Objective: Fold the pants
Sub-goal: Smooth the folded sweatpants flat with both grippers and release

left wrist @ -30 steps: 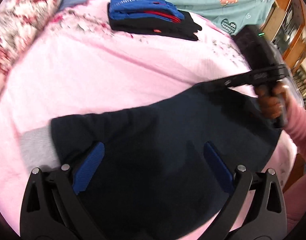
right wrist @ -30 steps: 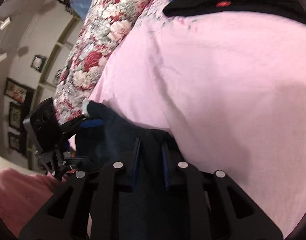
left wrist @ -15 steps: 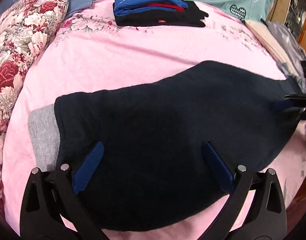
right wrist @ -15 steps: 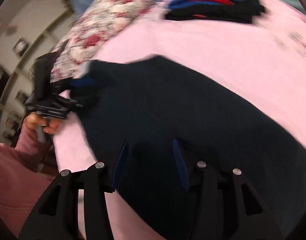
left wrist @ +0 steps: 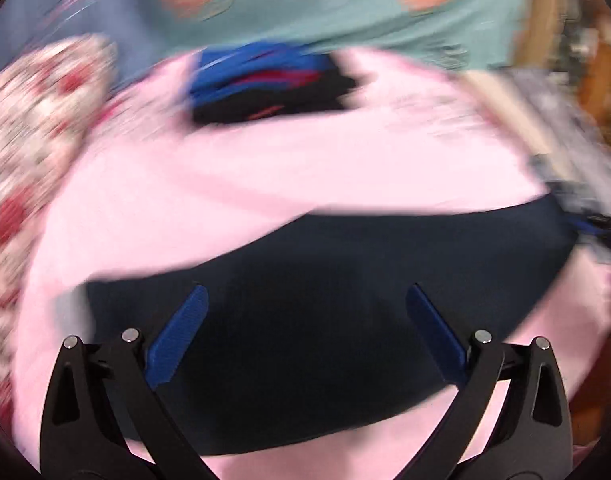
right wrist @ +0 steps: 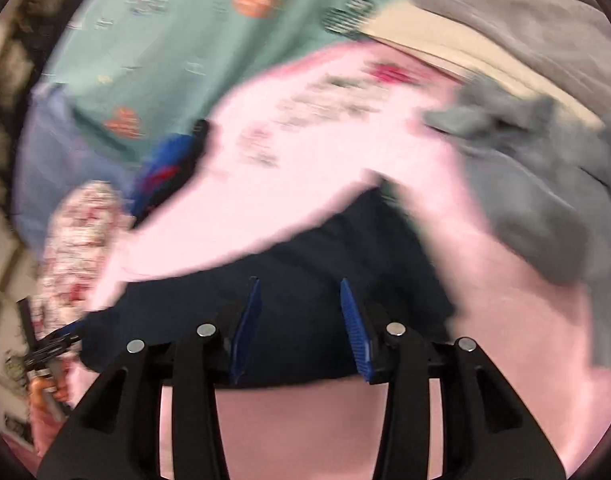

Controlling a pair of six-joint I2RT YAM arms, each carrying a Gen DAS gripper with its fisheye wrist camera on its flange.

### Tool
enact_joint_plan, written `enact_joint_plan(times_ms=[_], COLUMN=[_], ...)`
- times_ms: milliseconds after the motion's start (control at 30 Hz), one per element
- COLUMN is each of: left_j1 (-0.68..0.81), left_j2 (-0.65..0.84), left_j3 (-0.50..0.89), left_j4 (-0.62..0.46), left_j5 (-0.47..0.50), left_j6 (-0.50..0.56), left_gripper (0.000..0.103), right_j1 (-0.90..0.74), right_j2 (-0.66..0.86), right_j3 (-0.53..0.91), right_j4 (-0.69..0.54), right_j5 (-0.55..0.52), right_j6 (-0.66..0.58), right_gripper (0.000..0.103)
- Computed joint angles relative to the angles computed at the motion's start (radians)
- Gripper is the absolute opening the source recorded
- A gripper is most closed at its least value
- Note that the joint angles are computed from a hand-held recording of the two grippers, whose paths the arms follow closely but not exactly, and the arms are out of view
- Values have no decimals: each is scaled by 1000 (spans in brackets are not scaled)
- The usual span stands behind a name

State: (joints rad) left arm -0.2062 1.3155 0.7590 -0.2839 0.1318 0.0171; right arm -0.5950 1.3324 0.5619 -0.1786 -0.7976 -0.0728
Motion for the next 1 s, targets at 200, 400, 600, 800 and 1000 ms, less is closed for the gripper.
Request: enact_joint_plan(times_ms=[200, 400, 600, 800, 1000], left_j1=[-246, -247, -211, -321, -254], left_j2=[368, 528, 533, 529, 516], left_j3=[259, 327, 313, 282, 247], left_j4=[33, 46, 75, 130, 177], left_j5=[137, 141, 186, -36, 93], left_j6=[-122, -168, -154, -108, -129], left_gripper=[101, 101, 101, 101, 101], right_j1=[309, 326, 10, -116, 0], right_j2=[233, 395, 558, 533, 291], right_j3=[143, 241, 349, 246, 90], right_j4=[134, 31, 72, 334, 245], right_j5=[-10, 31, -96, -24, -148], right_j6=[129, 23, 137, 385, 284], right_gripper=[49, 47, 3, 8, 42])
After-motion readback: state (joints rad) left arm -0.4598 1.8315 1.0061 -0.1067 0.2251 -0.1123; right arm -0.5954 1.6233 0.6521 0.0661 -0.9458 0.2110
